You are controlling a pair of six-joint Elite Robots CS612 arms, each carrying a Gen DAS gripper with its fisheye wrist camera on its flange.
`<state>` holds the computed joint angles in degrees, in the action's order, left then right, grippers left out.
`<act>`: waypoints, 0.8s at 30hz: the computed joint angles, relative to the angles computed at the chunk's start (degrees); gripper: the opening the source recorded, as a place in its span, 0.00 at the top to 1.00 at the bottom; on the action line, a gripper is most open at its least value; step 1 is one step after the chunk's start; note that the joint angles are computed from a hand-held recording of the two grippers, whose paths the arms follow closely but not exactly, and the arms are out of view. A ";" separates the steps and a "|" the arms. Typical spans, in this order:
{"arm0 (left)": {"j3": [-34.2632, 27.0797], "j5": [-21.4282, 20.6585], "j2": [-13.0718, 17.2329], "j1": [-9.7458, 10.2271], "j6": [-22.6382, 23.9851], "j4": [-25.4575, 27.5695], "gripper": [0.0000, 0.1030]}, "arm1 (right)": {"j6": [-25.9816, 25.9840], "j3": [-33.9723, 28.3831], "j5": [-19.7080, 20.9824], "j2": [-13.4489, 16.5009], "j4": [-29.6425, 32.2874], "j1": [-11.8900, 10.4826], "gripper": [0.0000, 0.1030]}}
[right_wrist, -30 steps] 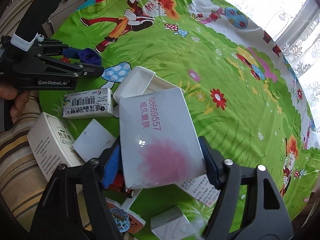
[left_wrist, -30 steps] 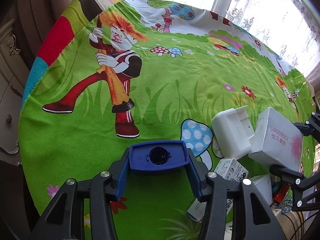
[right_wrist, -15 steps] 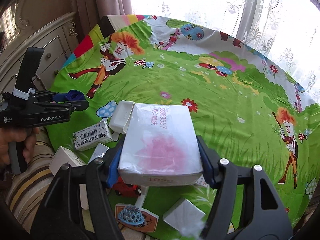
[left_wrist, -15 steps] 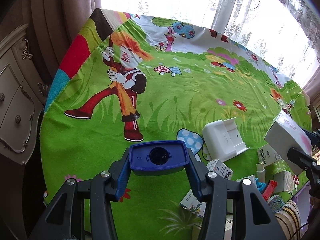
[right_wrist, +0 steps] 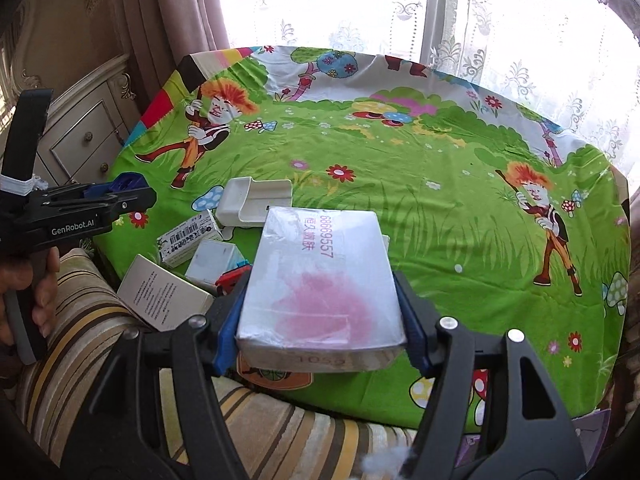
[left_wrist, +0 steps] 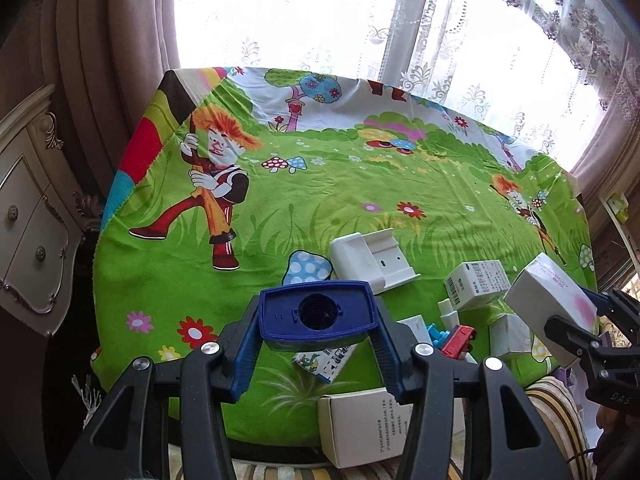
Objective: Organize rigid objects
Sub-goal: 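Carry the cap and box over the purple-rimmed box and open both tools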
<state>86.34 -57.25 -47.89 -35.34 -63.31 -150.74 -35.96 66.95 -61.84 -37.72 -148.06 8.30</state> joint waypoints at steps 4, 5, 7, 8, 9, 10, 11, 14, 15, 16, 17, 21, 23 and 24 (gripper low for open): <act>-1.17 -0.28 0.49 -0.79 1.16 -0.02 0.50 | 1.34 2.15 0.01 -1.06 -1.49 -0.79 0.33; -1.41 -0.41 0.63 -0.95 1.69 -0.17 0.50 | 1.56 2.49 0.07 -1.25 -1.58 -0.97 0.33; -1.95 -0.59 0.89 -1.25 2.44 -0.27 0.50 | 1.98 3.14 0.23 -1.60 -1.85 -1.30 0.33; -2.12 -0.71 0.98 -1.40 2.72 -0.45 0.50 | 2.19 3.44 0.25 -1.77 -2.05 -1.47 0.33; -2.27 -0.89 1.06 -1.53 2.98 -0.67 0.50 | 2.39 3.77 0.26 -1.94 -2.28 -1.62 0.33; -2.40 -1.08 1.18 -1.69 3.19 -1.00 0.50 | 2.64 4.04 0.27 -2.10 -2.35 -1.79 0.33; -2.44 -1.36 1.25 -1.83 3.52 -1.60 0.50 | 3.03 4.32 0.16 -2.25 -2.35 -1.93 0.33; -2.90 -2.23 1.68 -2.25 5.18 -3.08 0.50 | 4.08 5.30 -0.44 -2.74 -2.75 -2.38 0.33; -3.12 -2.55 1.86 -2.37 5.89 -3.45 0.50 | 4.15 5.92 -0.48 -3.03 -3.16 -2.59 0.33; -3.42 -3.01 2.10 -2.49 6.55 -3.82 0.50 | 3.90 6.63 -0.59 -3.36 -3.80 -2.84 0.33; -3.79 -3.62 2.33 -2.55 6.97 -3.93 0.50 | 3.83 7.44 -0.76 -3.72 -4.59 -3.11 0.33; -5.71 -6.08 3.35 -3.02 8.85 -4.75 0.50 | 5.42 9.52 -1.16 -4.78 -5.44 -4.61 0.33; -6.65 -6.49 3.71 -3.56 10.15 -4.61 0.50 | 7.55 10.11 -1.37 -5.04 -6.09 -5.47 0.33; -6.97 -7.10 3.84 -3.80 10.54 -4.80 0.50 | 8.47 10.33 -1.65 -5.14 -6.11 -5.84 0.33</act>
